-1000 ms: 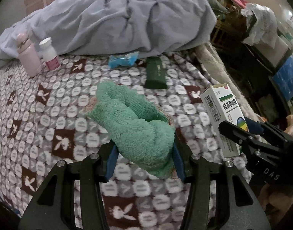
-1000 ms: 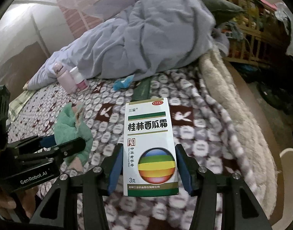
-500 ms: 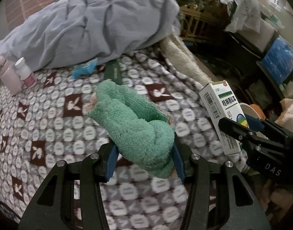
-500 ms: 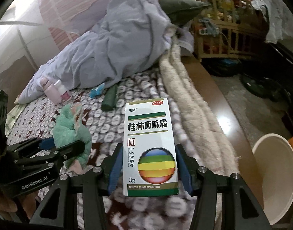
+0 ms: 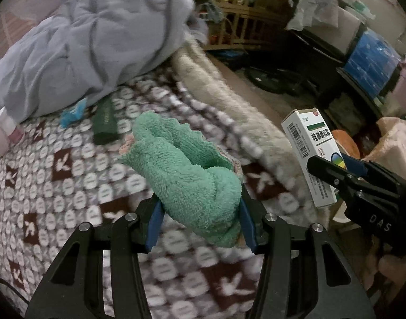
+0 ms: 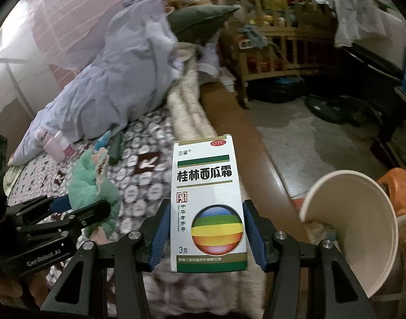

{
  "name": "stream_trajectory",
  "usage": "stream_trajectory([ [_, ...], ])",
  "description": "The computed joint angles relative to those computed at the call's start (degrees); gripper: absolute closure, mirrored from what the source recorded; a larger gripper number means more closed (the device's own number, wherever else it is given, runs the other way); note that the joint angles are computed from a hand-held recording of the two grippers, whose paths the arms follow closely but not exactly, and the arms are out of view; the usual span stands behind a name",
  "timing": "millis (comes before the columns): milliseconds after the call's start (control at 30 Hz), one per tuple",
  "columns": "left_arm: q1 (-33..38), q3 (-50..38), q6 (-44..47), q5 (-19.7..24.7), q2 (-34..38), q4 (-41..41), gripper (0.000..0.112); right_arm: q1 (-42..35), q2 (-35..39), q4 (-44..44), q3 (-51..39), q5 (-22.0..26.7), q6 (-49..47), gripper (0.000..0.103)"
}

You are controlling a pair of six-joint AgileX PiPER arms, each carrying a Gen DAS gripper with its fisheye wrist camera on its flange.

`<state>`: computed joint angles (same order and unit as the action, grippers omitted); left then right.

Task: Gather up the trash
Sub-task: 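Carry the green towel and medicine box over the white bucket, then open both tools to drop the towel and medicine box into the bucket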

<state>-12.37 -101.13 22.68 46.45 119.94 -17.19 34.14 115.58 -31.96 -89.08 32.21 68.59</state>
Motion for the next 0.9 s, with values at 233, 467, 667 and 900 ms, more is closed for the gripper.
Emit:
stream_trajectory([
  [233, -5.2, -3.8, -0.2, 2.4, 2.2, -1.1, 0.064, -3.3, -6.7, -4.8, 11.5, -2.1, 7.4, 0.052],
  [467, -10.2, -8.8, -1.3, 5.2, 5.2, -1.8, 0.064, -6.8, -12.1, -9.0, 21.9, -4.6, 14.9, 0.052],
  [667, -14.7, -15.7, -2.2, 8.5, 9.2, -1.7, 0.064, -10.2, -16.6, -12.3, 30.5, -6.6, 20.9, 0.052],
  [900, -18.4, -26.1, -3.0, 13.8, 15.7, -3.4, 0.062, -14.5, -19.8, -13.4, 37.5, -8.5, 24.0, 0.052],
])
